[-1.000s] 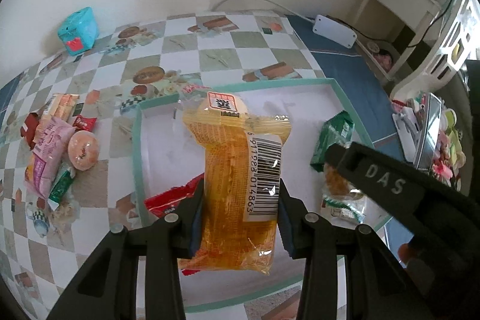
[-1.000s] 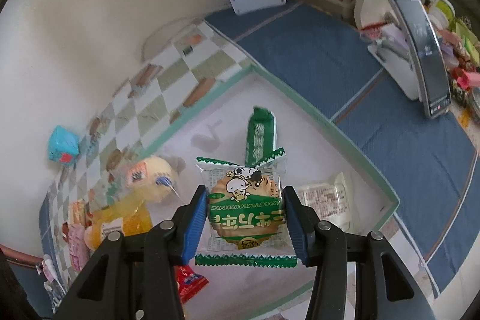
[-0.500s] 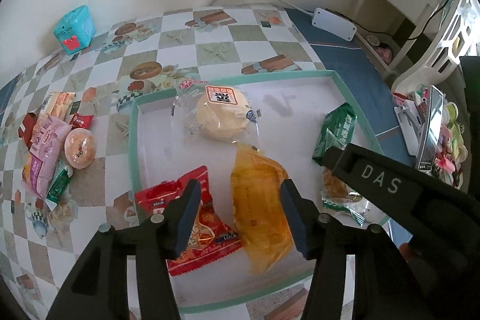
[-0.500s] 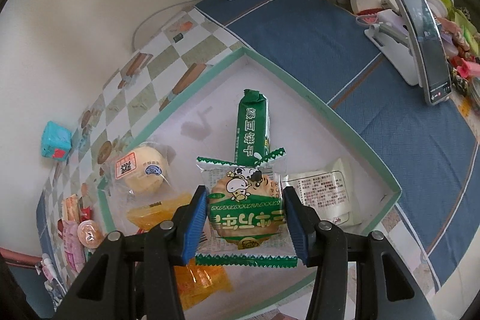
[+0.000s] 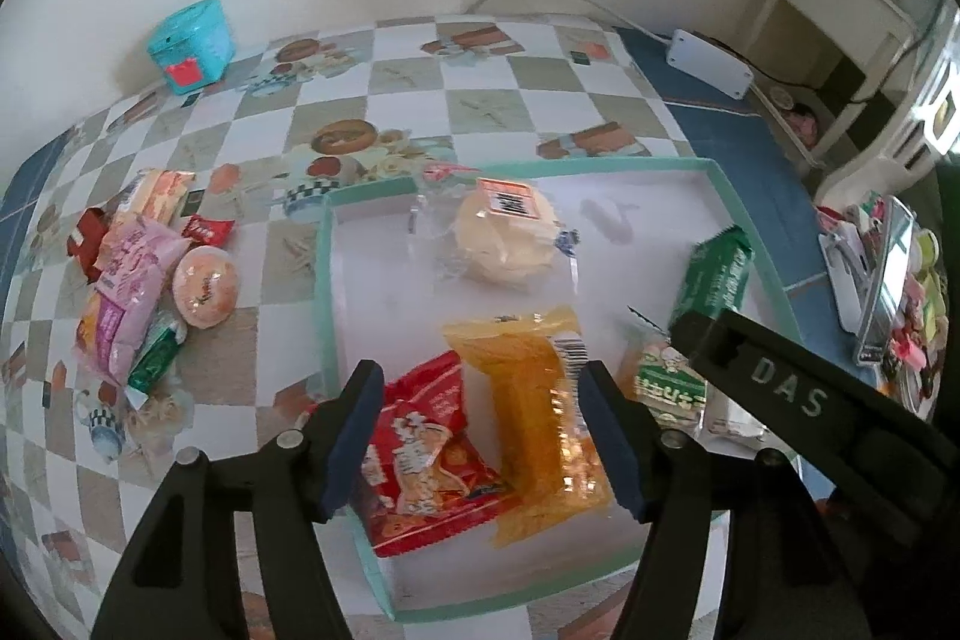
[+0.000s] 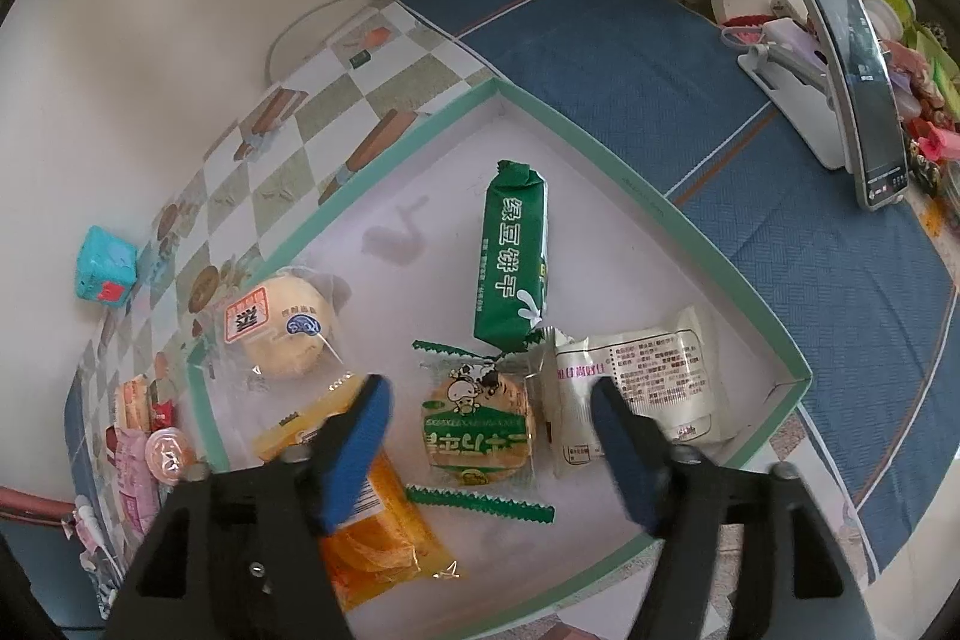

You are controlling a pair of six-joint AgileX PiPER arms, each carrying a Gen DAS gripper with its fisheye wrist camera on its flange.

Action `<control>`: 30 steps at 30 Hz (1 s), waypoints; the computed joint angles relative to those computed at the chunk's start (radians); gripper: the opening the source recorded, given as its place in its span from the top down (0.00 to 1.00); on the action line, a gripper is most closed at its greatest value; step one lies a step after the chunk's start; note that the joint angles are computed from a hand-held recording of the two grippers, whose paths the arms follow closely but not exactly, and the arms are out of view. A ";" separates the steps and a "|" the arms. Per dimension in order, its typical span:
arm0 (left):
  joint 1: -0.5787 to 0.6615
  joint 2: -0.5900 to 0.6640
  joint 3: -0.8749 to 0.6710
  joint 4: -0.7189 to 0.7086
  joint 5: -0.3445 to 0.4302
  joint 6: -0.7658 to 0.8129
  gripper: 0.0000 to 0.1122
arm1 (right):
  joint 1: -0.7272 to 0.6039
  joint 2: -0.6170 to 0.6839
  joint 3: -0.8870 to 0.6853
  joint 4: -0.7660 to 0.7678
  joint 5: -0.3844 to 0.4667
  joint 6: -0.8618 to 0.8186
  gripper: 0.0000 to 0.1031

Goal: Organize snacks
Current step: 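Withdraw both tools from the tray back over the snack pile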

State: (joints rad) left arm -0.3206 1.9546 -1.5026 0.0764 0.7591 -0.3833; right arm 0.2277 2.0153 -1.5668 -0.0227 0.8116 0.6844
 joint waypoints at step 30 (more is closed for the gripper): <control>0.395 -0.115 0.153 0.125 0.055 -0.348 0.17 | 0.141 0.009 -0.033 -0.028 -0.051 -0.049 0.00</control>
State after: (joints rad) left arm 0.0743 1.8394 -1.3494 0.2018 0.8144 -0.7316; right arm 0.3688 2.0247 -1.5999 -0.0507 0.7605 0.6353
